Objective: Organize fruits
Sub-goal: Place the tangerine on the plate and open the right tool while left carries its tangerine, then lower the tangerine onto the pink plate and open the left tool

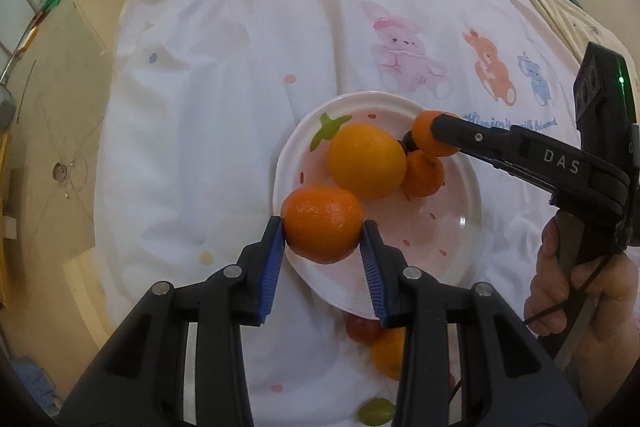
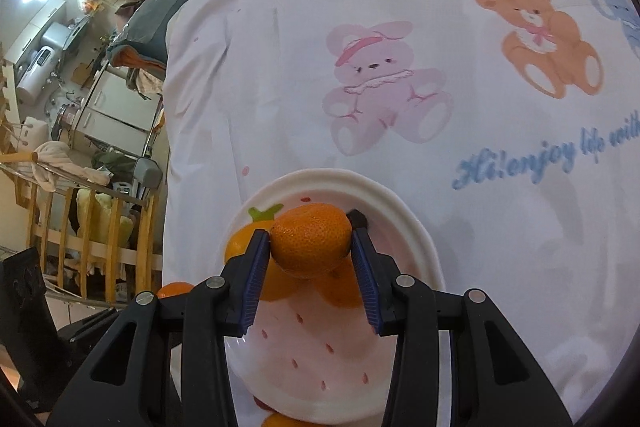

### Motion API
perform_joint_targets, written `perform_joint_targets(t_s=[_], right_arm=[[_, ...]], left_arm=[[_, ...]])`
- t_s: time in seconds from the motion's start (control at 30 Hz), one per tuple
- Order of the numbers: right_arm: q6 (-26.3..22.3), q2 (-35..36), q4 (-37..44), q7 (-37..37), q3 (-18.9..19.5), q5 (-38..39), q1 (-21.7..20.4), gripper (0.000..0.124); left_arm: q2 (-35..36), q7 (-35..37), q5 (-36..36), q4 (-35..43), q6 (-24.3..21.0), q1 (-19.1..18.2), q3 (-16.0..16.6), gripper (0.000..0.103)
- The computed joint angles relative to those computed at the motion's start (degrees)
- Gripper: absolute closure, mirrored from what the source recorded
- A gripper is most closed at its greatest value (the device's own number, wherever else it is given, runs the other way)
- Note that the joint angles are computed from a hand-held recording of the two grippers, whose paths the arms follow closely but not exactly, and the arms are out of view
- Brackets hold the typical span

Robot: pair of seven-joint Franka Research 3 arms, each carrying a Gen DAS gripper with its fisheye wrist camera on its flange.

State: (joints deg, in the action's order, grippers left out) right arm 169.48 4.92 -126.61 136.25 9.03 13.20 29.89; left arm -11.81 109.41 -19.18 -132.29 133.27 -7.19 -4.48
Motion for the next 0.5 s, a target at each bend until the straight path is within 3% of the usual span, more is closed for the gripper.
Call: perform_joint_targets(t_s=[0.1,0.2,0.5], right_arm=[[0.3,1.1,0.9,-1.6,0.3,1.8,-0.1,0.077],[0.4,0.8,0.7,-2.5,0.5,3.4,-0.2,0.062],[-0.4,-2.9,-1.9,9.0,-1.2,-8.5,0.4,0.06]], left_arm=[[0.4,-0.8,0.4,0.2,-0.2,0.2,0.0,0.069],[0.7,-1.1,0.6,0.3,-0.4,0.3,-0.2,0.069],[1.0,-2.2,1.7,-0.4,1.2,0.3,-0.5,0.069]])
